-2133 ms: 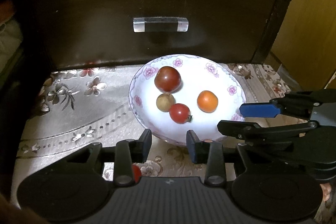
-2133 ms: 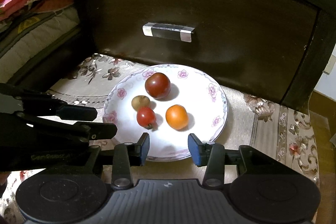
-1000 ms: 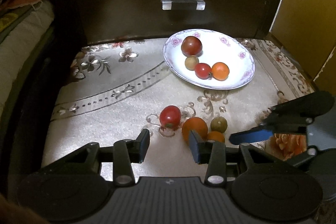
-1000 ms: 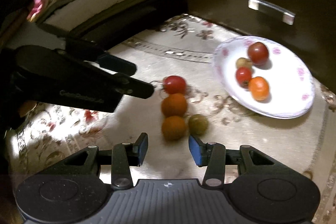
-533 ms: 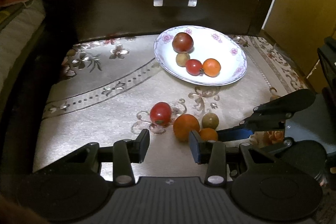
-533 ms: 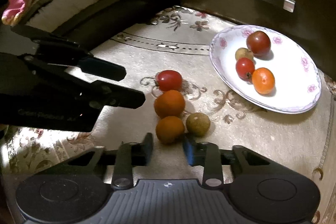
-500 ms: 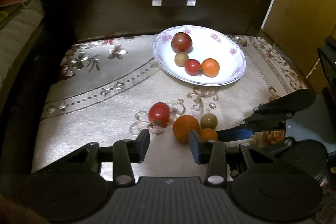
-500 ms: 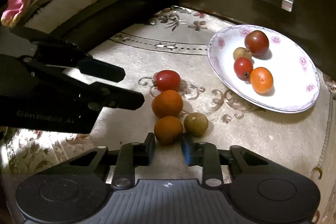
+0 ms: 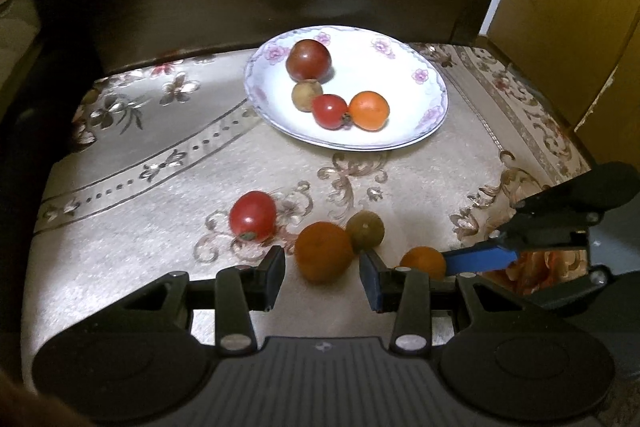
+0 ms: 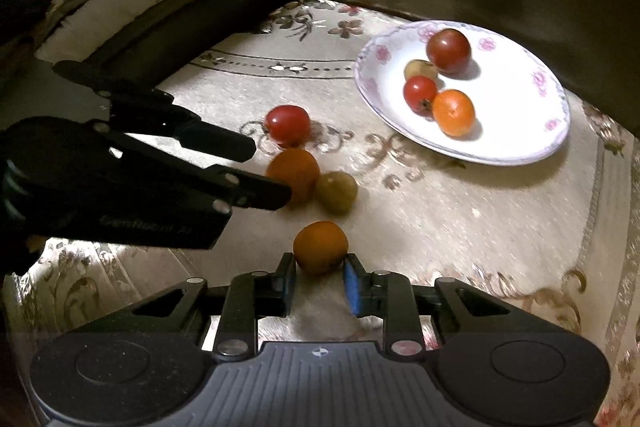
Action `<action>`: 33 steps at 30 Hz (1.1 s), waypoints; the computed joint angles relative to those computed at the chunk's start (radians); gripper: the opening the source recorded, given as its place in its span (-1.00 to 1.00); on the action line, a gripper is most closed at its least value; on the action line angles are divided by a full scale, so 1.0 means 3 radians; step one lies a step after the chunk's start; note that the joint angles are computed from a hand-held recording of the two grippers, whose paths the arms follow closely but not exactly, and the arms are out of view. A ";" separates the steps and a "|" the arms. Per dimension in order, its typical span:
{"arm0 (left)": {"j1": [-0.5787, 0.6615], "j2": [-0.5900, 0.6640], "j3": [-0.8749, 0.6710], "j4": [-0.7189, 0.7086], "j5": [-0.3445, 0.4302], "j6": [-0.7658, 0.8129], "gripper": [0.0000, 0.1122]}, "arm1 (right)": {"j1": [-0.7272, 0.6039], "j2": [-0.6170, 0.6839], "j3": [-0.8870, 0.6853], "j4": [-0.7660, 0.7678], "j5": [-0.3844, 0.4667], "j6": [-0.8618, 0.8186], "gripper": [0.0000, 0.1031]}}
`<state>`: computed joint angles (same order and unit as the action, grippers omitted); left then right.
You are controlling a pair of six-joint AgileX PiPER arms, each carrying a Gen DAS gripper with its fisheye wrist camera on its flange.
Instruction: Organize fruits
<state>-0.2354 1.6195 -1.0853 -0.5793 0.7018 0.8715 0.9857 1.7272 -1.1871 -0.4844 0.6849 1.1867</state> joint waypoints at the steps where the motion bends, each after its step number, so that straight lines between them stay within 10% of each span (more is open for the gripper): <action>1: -0.0027 0.0018 -0.0003 0.0028 -0.0028 -0.0019 -0.17 | 0.0006 -0.0024 0.0027 -0.0007 0.0003 0.0017 -0.57; 33: -0.0172 -0.0142 0.0272 0.0300 -0.0175 -0.0067 -0.28 | 0.0040 -0.0014 0.0015 -0.0158 0.0197 0.0035 -0.55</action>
